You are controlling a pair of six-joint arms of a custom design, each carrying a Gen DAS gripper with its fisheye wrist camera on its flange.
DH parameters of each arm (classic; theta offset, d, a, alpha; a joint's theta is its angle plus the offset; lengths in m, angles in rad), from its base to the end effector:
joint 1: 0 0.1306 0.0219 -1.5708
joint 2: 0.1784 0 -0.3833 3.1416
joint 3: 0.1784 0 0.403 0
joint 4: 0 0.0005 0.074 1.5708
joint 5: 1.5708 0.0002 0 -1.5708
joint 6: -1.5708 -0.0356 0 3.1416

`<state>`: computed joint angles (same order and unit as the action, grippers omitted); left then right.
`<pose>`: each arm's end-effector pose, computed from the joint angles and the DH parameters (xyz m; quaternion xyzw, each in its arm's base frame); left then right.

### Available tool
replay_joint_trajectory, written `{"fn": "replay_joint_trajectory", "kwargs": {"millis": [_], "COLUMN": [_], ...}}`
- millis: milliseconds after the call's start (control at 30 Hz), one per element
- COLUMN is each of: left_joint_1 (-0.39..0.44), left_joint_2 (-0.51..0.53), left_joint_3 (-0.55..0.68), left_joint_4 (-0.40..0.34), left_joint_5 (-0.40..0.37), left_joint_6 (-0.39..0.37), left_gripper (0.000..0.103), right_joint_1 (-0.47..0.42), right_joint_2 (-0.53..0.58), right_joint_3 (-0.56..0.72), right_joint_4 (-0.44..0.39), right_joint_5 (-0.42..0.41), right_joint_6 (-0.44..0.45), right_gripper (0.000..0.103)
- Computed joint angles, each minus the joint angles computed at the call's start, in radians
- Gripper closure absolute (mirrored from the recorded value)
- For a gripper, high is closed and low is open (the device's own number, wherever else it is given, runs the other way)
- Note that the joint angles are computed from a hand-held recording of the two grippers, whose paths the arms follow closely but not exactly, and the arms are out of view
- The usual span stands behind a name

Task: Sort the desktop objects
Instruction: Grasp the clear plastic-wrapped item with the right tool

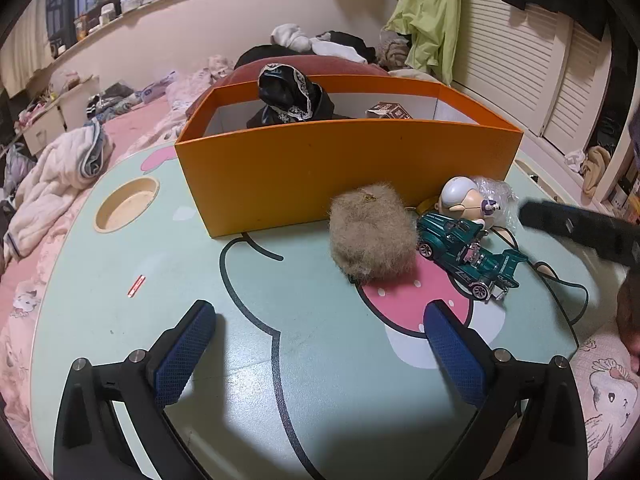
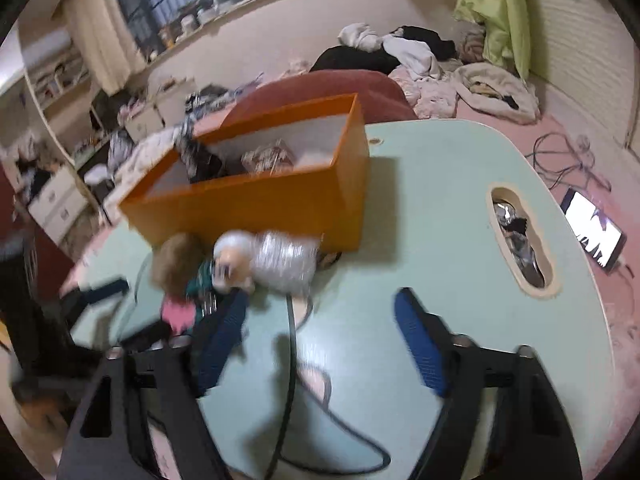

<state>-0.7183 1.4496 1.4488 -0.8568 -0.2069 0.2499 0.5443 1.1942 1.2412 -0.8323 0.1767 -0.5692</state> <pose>0.3944 -0.3357 0.4305 0.1812 0.9150 -0.0760 0.3524 0.3679 0.2148 0.4481 0.0452 0.9198 0.1322 0.3667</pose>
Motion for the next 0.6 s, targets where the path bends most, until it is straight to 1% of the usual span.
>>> {"fn": "replay_joint_trajectory", "kwargs": {"millis": [33, 133, 267, 333, 367, 400, 500, 600], "left_joint_1": [0.000, -0.001, -0.001, -0.001, -0.001, -0.001, 0.000, 0.003], "left_joint_2": [0.000, 0.000, -0.001, -0.001, -0.002, -0.001, -0.002, -0.005], "left_joint_3": [0.000, 0.000, -0.001, -0.001, -0.002, -0.002, -0.003, 0.003], "left_joint_4": [0.000, 0.000, 0.000, 0.000, 0.001, 0.001, 0.001, -0.004], "left_joint_5": [0.000, 0.000, 0.000, 0.000, 0.000, -0.001, 0.000, -0.003], "left_joint_6": [0.000, 0.001, 0.001, 0.001, 0.001, 0.000, 0.001, 0.009], "left_gripper": [0.000, 0.000, 0.000, 0.000, 0.000, 0.000, 0.000, 0.000], "right_joint_1": [-0.008, -0.015, -0.005, 0.002, 0.004, 0.007, 0.016, 0.027], "right_joint_2": [0.014, 0.056, 0.111, 0.133, 0.144, 0.147, 0.106, 0.035], "right_joint_3": [0.017, 0.063, 0.127, 0.144, 0.152, 0.149, 0.096, 0.020], "right_joint_4": [-0.007, -0.031, -0.062, -0.078, -0.092, -0.094, -0.037, 0.058], "right_joint_5": [-0.011, -0.024, -0.023, -0.034, -0.045, -0.052, -0.057, -0.038], "right_joint_6": [0.000, 0.006, 0.041, 0.062, 0.067, 0.074, 0.074, 0.059], "right_gripper": [0.040, 0.046, 0.052, 0.059, 0.072, 0.074, 0.074, 0.074]}}
